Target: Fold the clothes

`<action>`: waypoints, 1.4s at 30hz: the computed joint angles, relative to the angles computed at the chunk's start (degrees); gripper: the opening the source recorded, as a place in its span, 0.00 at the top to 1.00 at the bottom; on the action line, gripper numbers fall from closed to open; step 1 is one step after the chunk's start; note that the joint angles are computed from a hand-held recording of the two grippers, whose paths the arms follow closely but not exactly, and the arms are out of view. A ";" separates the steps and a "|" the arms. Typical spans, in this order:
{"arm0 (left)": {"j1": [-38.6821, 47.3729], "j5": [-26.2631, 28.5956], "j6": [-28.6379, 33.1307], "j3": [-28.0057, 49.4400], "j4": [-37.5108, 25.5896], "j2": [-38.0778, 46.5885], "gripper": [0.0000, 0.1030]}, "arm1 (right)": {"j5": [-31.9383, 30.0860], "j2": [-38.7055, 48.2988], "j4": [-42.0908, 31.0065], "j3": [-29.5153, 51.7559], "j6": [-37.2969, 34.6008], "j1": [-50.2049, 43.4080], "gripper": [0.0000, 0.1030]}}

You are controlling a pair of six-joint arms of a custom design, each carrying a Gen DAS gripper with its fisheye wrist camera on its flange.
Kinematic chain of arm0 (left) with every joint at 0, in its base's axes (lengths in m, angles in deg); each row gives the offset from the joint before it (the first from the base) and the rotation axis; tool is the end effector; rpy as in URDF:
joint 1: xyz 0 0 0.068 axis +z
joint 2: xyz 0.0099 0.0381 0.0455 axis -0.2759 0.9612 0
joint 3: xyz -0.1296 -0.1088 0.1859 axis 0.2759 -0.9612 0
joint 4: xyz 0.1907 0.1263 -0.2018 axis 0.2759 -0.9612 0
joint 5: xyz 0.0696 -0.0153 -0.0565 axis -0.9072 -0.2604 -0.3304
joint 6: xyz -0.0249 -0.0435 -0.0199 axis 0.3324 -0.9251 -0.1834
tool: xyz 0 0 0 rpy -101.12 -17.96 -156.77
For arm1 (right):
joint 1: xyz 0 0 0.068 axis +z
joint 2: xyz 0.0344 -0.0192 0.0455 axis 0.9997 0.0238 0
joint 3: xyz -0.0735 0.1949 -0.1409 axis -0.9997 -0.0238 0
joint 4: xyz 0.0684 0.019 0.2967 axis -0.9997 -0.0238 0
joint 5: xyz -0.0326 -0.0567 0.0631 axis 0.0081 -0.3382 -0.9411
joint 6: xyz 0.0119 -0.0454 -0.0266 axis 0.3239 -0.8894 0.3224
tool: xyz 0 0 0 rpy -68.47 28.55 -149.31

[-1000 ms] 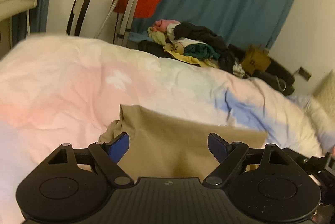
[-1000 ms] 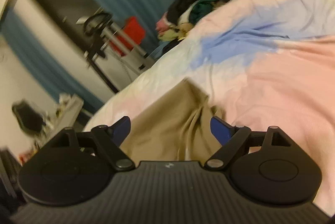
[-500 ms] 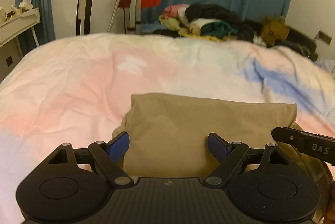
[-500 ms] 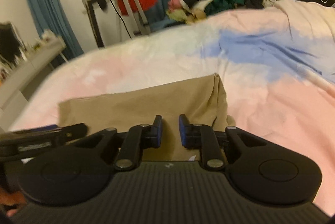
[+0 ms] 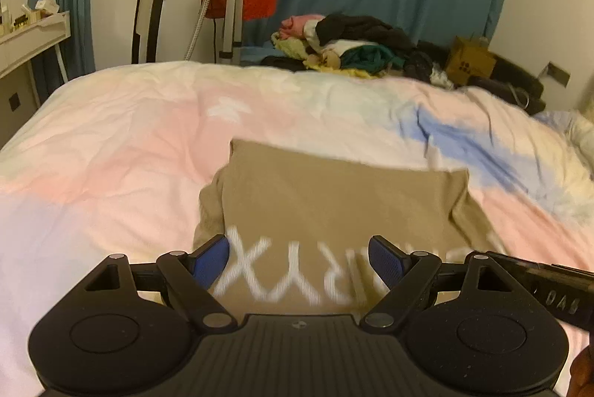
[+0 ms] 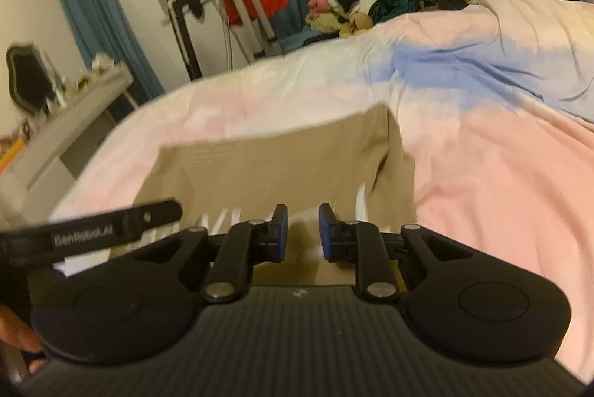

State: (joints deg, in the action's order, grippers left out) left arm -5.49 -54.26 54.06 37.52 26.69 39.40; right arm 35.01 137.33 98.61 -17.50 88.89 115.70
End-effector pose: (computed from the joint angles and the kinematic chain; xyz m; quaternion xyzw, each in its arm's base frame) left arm 0.3016 0.0409 0.0700 0.1240 0.9007 -0.1070 0.4024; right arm 0.2701 0.1260 0.0250 0.1322 0.8752 0.1156 0.4507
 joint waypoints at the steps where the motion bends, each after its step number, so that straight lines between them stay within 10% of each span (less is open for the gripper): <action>1: -0.01 -0.77 0.16 -0.25 -1.10 0.00 0.19 | 0.88 0.14 -1.79 0.33 0.14 1.14 0.80; 8: 3.22 0.15 0.69 -4.30 -7.85 -6.87 0.19 | 0.88 1.70 -2.87 0.38 1.62 1.70 0.83; 12: 10.80 10.75 2.74 -6.29 -17.47 -14.48 0.17 | 0.34 0.95 -2.38 -0.60 2.71 1.42 0.83; 16: 15.58 18.36 3.97 1.00 -29.35 -5.13 0.18 | 0.58 1.06 -2.79 -0.31 2.66 1.64 0.83; 24: 16.51 23.26 -15.53 15.34 -28.26 18.62 0.34 | 0.25 0.22 -2.98 -0.92 3.87 1.46 0.82; 33: 17.84 25.98 -23.06 7.66 -14.08 13.70 0.75 | -0.97 -4.54 5.96 -6.39 4.12 0.76 0.77; 34: 18.17 26.57 -23.64 7.82 -13.95 14.08 0.76 | -2.26 -6.47 12.12 -9.30 3.83 0.62 0.71; 37: 18.72 27.26 -24.12 8.42 -13.57 15.09 0.78 | -5.89 -7.85 25.13 -13.87 6.70 0.25 0.06; 42: 19.08 27.00 -23.31 7.73 -12.99 14.41 0.78 | -19.98 -2.98 25.64 -11.94 17.26 -2.98 0.03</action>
